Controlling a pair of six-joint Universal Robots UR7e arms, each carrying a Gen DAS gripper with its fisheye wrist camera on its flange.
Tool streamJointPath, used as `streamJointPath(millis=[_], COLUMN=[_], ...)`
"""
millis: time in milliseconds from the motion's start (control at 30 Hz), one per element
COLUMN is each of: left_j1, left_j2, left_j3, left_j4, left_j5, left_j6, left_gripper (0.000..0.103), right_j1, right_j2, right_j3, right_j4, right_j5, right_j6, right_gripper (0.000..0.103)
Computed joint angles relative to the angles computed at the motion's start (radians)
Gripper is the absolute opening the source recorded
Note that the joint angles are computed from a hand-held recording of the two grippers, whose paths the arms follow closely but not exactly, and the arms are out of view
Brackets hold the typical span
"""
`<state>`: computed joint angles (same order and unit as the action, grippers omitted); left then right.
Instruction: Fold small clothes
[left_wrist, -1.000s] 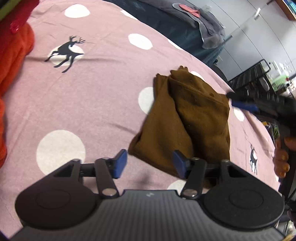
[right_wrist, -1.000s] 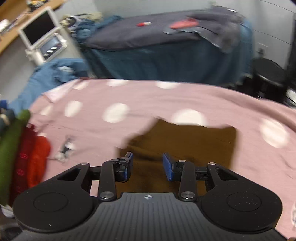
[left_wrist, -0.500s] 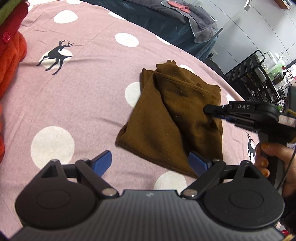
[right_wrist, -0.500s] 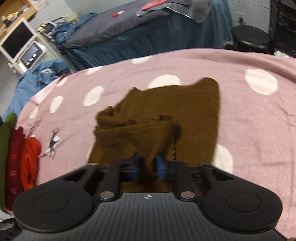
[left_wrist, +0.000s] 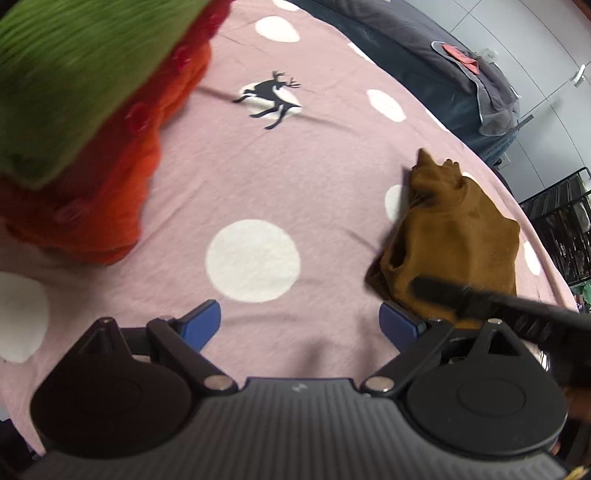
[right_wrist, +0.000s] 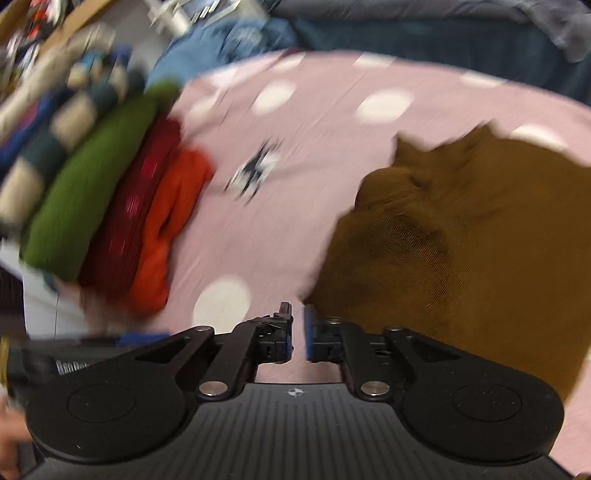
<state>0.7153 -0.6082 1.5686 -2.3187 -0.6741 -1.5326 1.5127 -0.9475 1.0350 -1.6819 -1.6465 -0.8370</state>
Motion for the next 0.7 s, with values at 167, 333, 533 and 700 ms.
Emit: streamJointPath(millis=[167,333,533,700], left_j1=[0.003,0.023,0.052,0.078], left_j2=[0.010,0.067,0.172,0.263], left_j3=[0.010,-0.025,-0.110,-0.170], left_j4=[-0.100,-0.326,-0.528,-0.691], left_j5=[0.008,-0.044,-0.123,-0.178], left_j6=[0.056,0.214,0.344,0.402], left_gripper=[0.094,0.094,0.094,0.094], right_j1=[-0.004,-0.036,-0.098,-0.155], right_j2=[-0.036,-0.041,0.010,0.033], right_j3=[0.055,0.000,-0.143,-0.221], right_j4=[-0.022,-0.089,-0.150,-0.106], right_j5=[-0.008,0.017,-0.017,0.009], right_j6=[0.031,0.113,0.292,0.429], right_gripper=[0.032,0.042,0.058,0.059])
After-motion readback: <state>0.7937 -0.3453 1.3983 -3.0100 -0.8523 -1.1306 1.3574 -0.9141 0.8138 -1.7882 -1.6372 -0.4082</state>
